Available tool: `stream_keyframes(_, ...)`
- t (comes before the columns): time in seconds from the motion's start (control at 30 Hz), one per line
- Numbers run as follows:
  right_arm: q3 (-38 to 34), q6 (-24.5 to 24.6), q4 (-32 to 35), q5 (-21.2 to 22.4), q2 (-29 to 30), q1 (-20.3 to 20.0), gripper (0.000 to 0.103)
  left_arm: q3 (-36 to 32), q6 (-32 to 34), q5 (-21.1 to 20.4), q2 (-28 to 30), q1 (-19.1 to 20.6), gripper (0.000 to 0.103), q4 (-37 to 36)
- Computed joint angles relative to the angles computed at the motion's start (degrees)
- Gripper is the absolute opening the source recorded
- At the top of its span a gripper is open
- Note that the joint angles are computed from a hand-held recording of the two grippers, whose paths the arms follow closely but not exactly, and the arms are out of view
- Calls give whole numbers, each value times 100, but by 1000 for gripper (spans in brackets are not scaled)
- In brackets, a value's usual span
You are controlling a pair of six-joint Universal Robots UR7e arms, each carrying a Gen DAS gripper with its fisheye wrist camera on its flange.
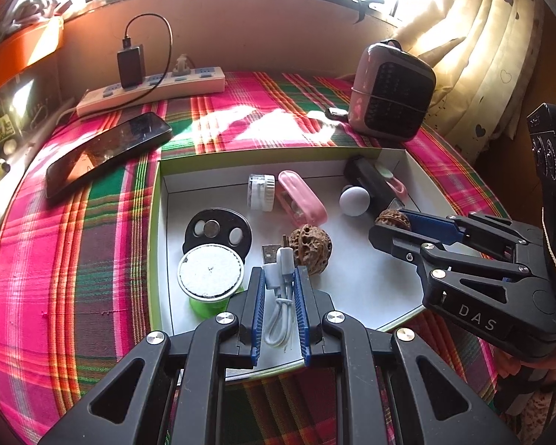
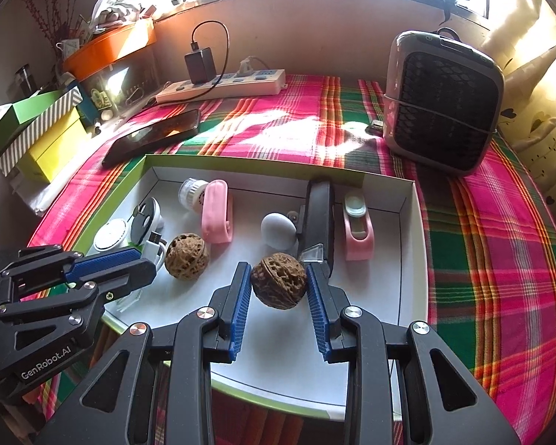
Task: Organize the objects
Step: 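Carry the cable and walnut over the box with both tools, then lower the cable and walnut into the box and open both tools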
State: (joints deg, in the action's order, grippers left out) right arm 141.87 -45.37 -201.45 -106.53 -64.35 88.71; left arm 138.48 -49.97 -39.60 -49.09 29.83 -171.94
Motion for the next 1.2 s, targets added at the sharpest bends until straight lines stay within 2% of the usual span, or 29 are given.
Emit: stream_keyframes(1.2, 119, -90, -481, -164, 204, -8, 32, -85, -99, -23, 94, 55, 15, 158)
